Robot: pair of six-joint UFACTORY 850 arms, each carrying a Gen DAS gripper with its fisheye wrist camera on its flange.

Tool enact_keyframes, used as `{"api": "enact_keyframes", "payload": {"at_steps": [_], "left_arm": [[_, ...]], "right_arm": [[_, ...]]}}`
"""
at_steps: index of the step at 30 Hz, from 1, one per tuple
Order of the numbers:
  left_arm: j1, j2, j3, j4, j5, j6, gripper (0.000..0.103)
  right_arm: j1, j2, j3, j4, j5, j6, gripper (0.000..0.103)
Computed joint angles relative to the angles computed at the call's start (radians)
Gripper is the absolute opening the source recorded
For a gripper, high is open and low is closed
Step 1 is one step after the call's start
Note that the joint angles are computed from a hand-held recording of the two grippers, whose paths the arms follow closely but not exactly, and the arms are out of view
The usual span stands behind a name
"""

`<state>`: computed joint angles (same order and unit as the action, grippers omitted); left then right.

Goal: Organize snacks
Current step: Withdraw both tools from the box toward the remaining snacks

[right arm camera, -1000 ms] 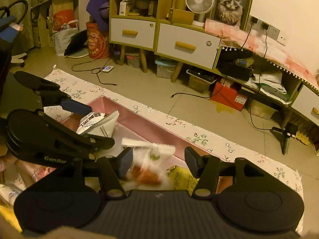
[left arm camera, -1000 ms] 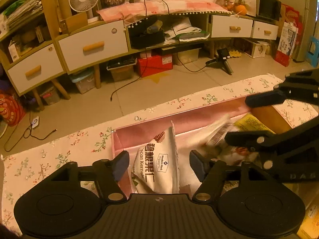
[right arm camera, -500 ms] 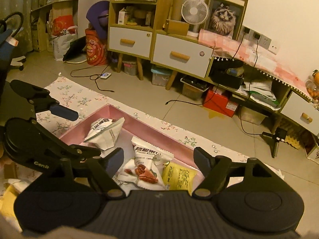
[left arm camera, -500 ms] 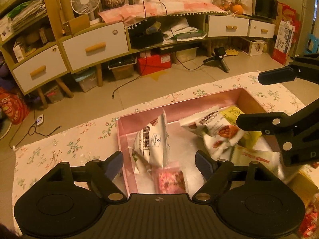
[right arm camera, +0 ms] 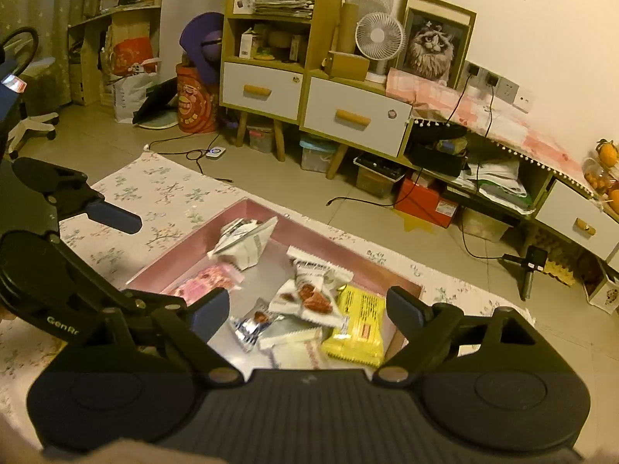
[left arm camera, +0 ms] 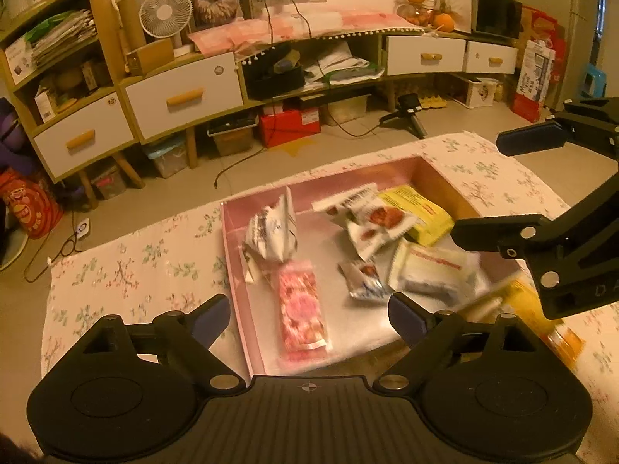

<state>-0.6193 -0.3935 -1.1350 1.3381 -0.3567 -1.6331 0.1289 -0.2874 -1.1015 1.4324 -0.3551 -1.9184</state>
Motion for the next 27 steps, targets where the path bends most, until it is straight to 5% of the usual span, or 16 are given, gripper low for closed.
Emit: {"api": "enact_keyframes", "payload": {"at_steps": [9, 27], "left_arm": [[-0.073, 0.071, 0.072, -0.028, -0.049, 0.002, 0.094], [-0.183, 0.206, 0.249, 0.078, -0.127, -0.236, 0.099]], "right_arm": [[-0.007, 0.090, 0.092, 0.032, -0.007, -0.065, 0.093], [-0.034, 0.217, 0.247, 0.006, -0.047, -0.077, 0.102]]}}
